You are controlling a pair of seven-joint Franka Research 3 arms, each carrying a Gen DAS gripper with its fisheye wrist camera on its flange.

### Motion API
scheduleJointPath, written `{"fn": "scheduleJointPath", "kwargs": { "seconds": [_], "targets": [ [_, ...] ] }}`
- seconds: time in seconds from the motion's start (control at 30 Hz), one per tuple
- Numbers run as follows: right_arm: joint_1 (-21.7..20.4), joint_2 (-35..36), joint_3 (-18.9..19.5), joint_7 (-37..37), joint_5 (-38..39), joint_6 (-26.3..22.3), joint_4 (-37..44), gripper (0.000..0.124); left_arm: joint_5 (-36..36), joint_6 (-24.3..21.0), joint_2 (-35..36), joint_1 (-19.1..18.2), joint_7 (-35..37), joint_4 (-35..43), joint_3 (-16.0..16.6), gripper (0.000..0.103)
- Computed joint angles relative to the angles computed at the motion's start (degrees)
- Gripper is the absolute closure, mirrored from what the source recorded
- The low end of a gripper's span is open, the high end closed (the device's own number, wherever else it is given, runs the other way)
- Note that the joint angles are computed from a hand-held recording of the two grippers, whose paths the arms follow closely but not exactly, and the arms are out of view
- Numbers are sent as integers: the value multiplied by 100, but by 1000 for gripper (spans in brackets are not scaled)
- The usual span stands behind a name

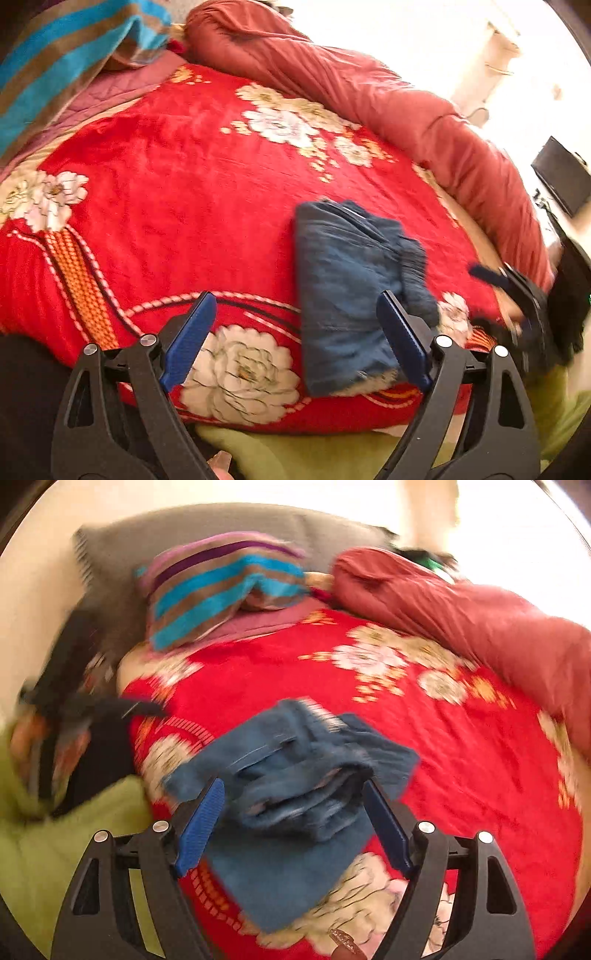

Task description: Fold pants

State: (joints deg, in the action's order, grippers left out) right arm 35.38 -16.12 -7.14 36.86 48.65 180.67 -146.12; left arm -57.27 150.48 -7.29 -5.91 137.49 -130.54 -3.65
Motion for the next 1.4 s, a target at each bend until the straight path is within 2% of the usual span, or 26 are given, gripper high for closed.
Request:
{"fn": "scheduleJointPath", "kwargs": {
  "seconds": [0.07, 0.17, 0.23, 0.3, 0.33, 0.47, 0.5, 0.53, 0.57, 0.63, 0.7, 0.77, 0.93, 1.1, 1.17, 1.4],
  "targets": [
    [136, -7, 58, -247, -143, -110, -34, 48, 379, 30, 166, 20, -248, 192, -65, 47],
    [-68, 193, 425, -244, -584, -264, 60, 54, 765, -202, 461, 43, -433, 528, -155, 61],
    [-115, 381, 547, -395, -794, -324, 179, 66, 1021, -352, 677, 79, -582, 761, -248, 62],
    [-65, 561, 540, -727, -740, -356, 321, 70, 1367, -371, 936, 92, -872, 1016, -370, 62],
    [-266, 715, 705, -600, -998, -402, 432, 74, 1511, -402, 1053, 108, -988, 1133, -427, 62],
    [-574, 1078, 939, -728, -1228, -602, 737, 79, 2019, -422, 1429, 180, -1380, 1445, -620, 62],
    [-662, 1174, 1000, -729, -1301, -706, 817, 83, 2121, -402, 1509, 194, -1478, 1504, -668, 62],
    [-756, 1320, 1020, -751, -1316, -977, 970, 102, 2201, -363, 1588, 210, -1536, 1548, -717, 62],
    [-841, 1391, 1038, -808, -1183, -1278, 1097, 109, 2284, -297, 1624, 226, -1588, 1542, -758, 62],
    [-948, 1238, 1082, -1417, -482, -1642, 1072, 112, 2412, -199, 1680, 262, -1671, 1530, -831, 62],
    [-996, 1055, 1102, -1807, -70, -1753, 931, 112, 2408, -60, 1694, 307, -1631, 1460, -910, 62],
    [-1027, 1103, 1154, -1805, 54, -1600, 813, 112, 2293, 64, 1699, 360, -1513, 1406, -986, 62],
    [-988, 1243, 1261, -2159, 1083, -1344, 836, 108, 2096, 444, 1615, 379, -1403, 1196, -1079, 58],
    [-997, 1118, 1364, -1765, 811, -1165, 690, 103, 1970, 611, 1436, 343, -1262, 1016, -1081, 56],
    [-932, 987, 1382, -1628, 743, -1116, 579, 96, 1970, 689, 1368, 301, -1235, 945, -1062, 56],
    [-666, 532, 1171, -1601, 873, -1153, 357, 86, 1814, 821, 1158, 183, -1108, 780, -978, 53]
  ]
}}
